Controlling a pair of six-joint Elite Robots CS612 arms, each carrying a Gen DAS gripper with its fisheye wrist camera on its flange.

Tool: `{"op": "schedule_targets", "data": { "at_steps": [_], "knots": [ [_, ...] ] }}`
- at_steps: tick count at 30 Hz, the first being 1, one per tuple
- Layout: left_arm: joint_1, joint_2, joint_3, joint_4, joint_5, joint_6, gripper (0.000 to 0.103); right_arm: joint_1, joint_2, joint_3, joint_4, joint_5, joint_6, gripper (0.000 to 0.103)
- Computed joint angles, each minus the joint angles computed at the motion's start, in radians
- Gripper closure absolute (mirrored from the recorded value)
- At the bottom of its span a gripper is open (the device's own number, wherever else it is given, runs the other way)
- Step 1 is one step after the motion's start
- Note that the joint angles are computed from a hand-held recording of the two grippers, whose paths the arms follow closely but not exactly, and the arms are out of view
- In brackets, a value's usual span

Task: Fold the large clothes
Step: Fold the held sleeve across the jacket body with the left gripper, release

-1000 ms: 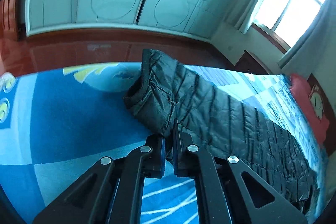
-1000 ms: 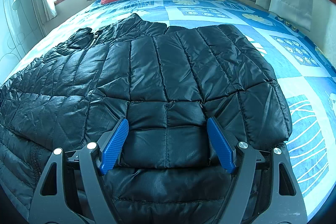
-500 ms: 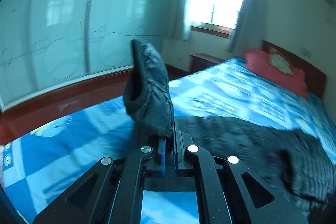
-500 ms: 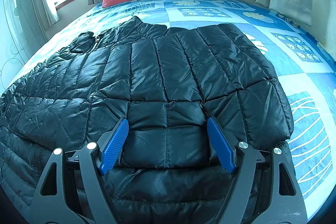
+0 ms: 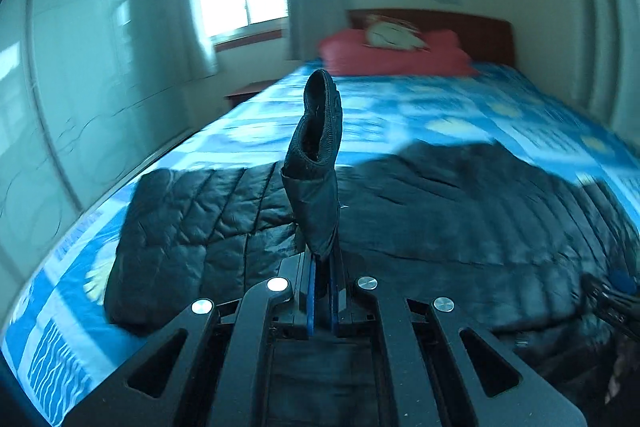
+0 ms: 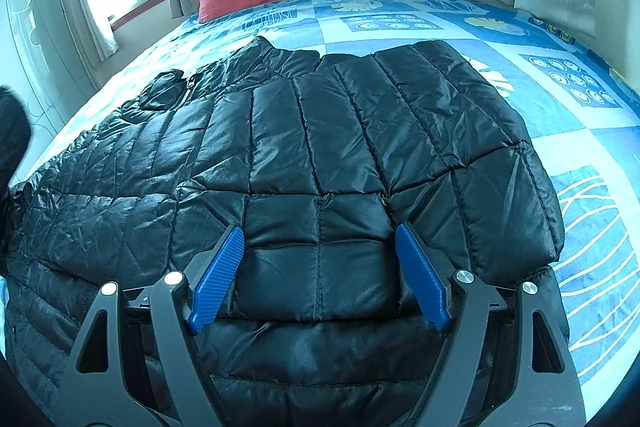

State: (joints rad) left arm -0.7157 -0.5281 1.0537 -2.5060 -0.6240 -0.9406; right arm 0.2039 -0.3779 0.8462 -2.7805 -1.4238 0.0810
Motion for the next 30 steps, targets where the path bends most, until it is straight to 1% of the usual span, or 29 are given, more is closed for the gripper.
{"op": "schedule_targets", "data": {
  "at_steps": [3,5,8,9,11,12,14,16,18,19,20,21,22,23,26,28,30],
  "knots": [
    [-0.007,0.058,-0.099,-0.001,-0.028,0.102,0.099,-0.004,0.000,0.004,-0.008,0.016,0.007,0.025],
    [-0.010,0.092,-0.154,0.004,-0.057,0.149,0.099,-0.006,-0.001,0.006,-0.012,0.024,0.013,0.025],
    [-0.014,0.135,-0.231,0.048,-0.090,0.188,0.099,-0.006,0.000,0.006,-0.013,0.028,0.017,0.025],
    [-0.018,0.157,-0.276,0.080,-0.093,0.197,0.099,-0.006,0.000,0.005,-0.013,0.028,0.017,0.024],
    [-0.019,0.183,-0.320,0.110,-0.105,0.226,0.099,-0.006,0.000,0.006,-0.014,0.028,0.017,0.024],
    [-0.020,0.202,-0.359,0.137,-0.113,0.239,0.099,-0.006,0.000,0.006,-0.014,0.028,0.017,0.024],
    [-0.018,0.217,-0.391,0.181,-0.140,0.256,0.097,-0.007,0.001,0.004,-0.014,0.032,0.019,0.024],
    [-0.016,0.220,-0.396,0.204,-0.159,0.251,0.096,-0.007,0.000,0.006,-0.015,0.034,0.019,0.024],
    [-0.014,0.218,-0.391,0.189,-0.181,0.259,0.084,-0.007,0.000,0.005,-0.014,0.035,0.020,0.023],
    [-0.014,0.211,-0.378,0.169,-0.187,0.264,0.069,-0.006,0.000,0.006,-0.015,0.036,0.021,0.023],
    [-0.016,0.204,-0.363,0.143,-0.189,0.270,0.048,-0.007,0.000,0.007,-0.016,0.036,0.021,0.023],
    [-0.017,0.207,-0.366,0.126,-0.186,0.275,0.039,-0.007,0.000,0.006,-0.014,0.036,0.021,0.023],
    [-0.019,0.199,-0.347,0.089,-0.180,0.283,0.031,-0.006,0.000,0.005,-0.012,0.036,0.022,0.023],
    [-0.020,0.197,-0.342,0.069,-0.179,0.293,0.031,-0.006,0.000,0.006,-0.011,0.036,0.021,0.023],
    [-0.024,0.176,-0.315,0.069,-0.181,0.299,0.031,-0.007,-0.005,0.010,-0.008,0.034,0.024,0.024],
    [-0.026,0.133,-0.234,0.024,-0.169,0.288,0.031,-0.005,-0.016,0.021,-0.013,0.026,0.034,0.024],
    [-0.027,0.094,-0.160,-0.013,-0.163,0.265,0.031,-0.004,-0.029,0.038,-0.038,0.038,0.067,0.024]
  ]
}}
